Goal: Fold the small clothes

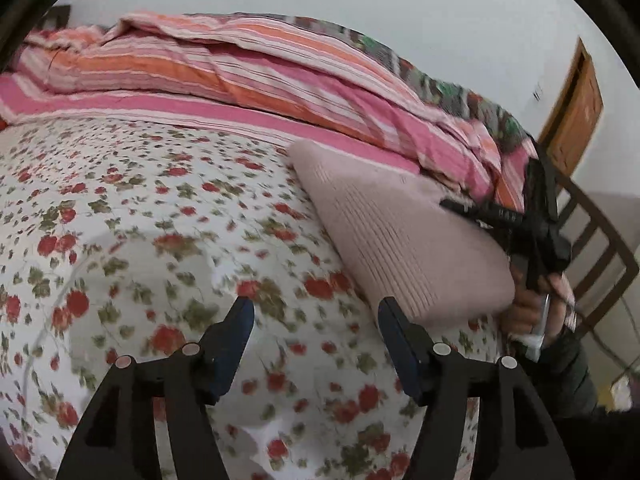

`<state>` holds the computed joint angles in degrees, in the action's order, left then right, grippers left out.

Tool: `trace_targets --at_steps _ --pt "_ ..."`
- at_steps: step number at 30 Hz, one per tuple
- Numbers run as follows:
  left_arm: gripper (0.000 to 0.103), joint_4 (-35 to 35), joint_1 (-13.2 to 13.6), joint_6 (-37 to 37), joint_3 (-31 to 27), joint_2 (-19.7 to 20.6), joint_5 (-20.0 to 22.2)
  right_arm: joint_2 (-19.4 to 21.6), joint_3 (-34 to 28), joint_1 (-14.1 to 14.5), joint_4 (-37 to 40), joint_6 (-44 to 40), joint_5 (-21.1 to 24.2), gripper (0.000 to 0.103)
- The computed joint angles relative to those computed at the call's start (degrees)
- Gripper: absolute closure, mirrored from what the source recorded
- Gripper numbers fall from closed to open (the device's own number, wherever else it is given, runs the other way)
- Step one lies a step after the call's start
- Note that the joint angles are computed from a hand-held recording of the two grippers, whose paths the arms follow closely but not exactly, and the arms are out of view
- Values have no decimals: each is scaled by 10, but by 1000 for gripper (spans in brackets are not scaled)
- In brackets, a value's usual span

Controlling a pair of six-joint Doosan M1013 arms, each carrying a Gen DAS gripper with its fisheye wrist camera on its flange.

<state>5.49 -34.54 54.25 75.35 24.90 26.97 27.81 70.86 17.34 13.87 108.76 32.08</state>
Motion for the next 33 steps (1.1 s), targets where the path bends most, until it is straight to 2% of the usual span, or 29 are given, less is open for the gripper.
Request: trace_targets --at_steps 1,2,3,4,5,6,7,8,10,11,12,14,16,17,24,25,26,27,28,29,31,33 --pt "41 -7 4 0 -9 5 5 0 1 1 3 -15 -11 89" --pt "41 -7 6 -3 -20 11 13 -4 6 1 21 -47 -31 91" --pt "41 -11 8 -1 -35 19 23 -14 24 -1 63 -101 -78 92" --pt "41 -21 10 12 -47 26 22 -22 34 -2 86 -124 -108 93" --pt "41 -25 11 18 -56 31 23 -25 37 -2 79 -118 -119 93" --pt "41 -26 11 24 -70 39 26 -23 32 -4 42 -82 -109 93" --pt "41 -33 12 35 -85 47 27 -16 19 -3 -24 -18 -80 93" --pt "41 -39 12 43 -94 52 29 -4 0 -1 -72 27 -32 93" --pt "41 -42 10 50 -122 67 42 21 -35 -1 -82 50 55 85" --pt "41 -41 8 51 -133 74 49 25 -41 -2 -73 51 76 82" --pt "41 -29 6 43 -146 81 60 21 -35 -2 -73 54 68 82" --pt "41 -5 1 27 -154 86 66 0 -13 -4 -56 33 37 68" --pt "41 6 -3 20 -155 88 67 -25 17 -7 -18 -7 -7 41" --pt "40 5 -4 19 -156 89 70 -34 28 -9 5 -28 -18 37" --pt "40 13 -6 -20 -146 87 58 -52 65 -25 237 -211 25 36" --pt "40 16 -7 -27 -147 88 61 -50 64 -23 242 -221 36 39" --pt "40 28 -10 -45 -152 91 67 -46 62 -19 235 -227 44 46" --pt "40 36 -12 -53 -155 94 73 -42 56 -13 204 -213 53 88" --pt "40 46 -16 -57 -159 96 80 -43 58 -9 187 -228 51 91" --pt "41 53 -17 -61 -159 96 82 -52 69 -10 200 -248 29 91" --pt "41 43 -17 -55 -154 92 70 -62 79 -21 260 -278 16 92" --pt "40 26 -15 -36 -155 91 63 -60 73 -22 202 -229 19 92"
